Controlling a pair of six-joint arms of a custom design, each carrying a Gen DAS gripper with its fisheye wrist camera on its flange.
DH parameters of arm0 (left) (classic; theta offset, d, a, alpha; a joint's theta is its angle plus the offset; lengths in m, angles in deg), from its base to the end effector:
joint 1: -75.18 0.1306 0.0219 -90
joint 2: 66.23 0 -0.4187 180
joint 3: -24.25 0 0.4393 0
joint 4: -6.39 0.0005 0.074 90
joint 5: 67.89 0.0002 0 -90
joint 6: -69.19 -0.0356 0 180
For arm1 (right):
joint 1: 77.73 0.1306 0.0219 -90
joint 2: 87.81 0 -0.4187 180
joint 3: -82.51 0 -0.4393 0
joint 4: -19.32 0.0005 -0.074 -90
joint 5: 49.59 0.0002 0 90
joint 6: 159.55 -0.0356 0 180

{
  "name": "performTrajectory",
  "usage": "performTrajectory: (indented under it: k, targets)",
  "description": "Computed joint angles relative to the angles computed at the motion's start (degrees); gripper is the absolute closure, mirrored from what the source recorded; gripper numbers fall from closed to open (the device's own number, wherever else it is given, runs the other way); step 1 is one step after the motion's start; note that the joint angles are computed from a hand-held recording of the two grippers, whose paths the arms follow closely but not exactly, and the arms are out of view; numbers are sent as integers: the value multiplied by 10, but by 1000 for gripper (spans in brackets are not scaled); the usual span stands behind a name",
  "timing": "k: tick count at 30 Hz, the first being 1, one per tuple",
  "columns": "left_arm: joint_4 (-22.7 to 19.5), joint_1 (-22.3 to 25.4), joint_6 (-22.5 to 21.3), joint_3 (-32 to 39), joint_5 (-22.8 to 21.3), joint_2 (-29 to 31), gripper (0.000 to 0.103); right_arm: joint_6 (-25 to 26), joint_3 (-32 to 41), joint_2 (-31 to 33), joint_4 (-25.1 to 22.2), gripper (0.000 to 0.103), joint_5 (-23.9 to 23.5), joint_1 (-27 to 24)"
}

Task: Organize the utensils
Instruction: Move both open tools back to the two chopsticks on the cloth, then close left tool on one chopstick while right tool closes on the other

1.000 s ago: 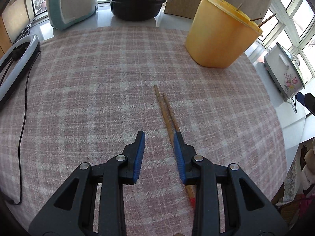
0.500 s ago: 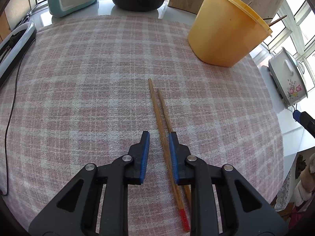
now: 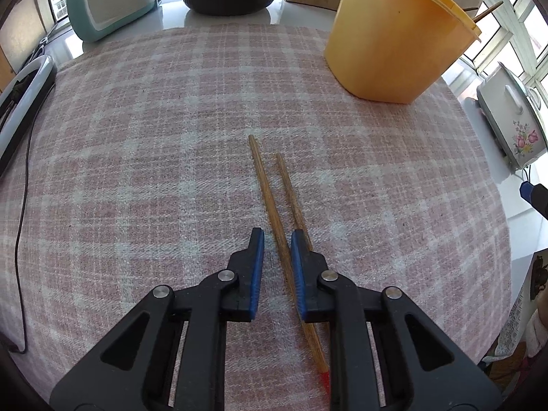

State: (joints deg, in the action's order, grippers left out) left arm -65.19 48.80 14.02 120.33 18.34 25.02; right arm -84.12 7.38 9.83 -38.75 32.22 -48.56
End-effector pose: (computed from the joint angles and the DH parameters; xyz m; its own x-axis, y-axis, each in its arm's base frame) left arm 0.4593 -0.2258 0.4855 -0.9156 -0.1820 -0.3585 -0.1253 0.9764 -0.1759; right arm 0.5061 0.2878 0.5160 -0.7964 -0.1594 -0.5834 -0.3726 0.8891 0.2658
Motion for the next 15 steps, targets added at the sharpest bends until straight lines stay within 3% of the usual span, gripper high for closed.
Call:
performTrajectory:
  k: [15]
  targets:
    - [-4,20,-38,-21,4,-22,98,-7,49,53,-53,41,-50,31]
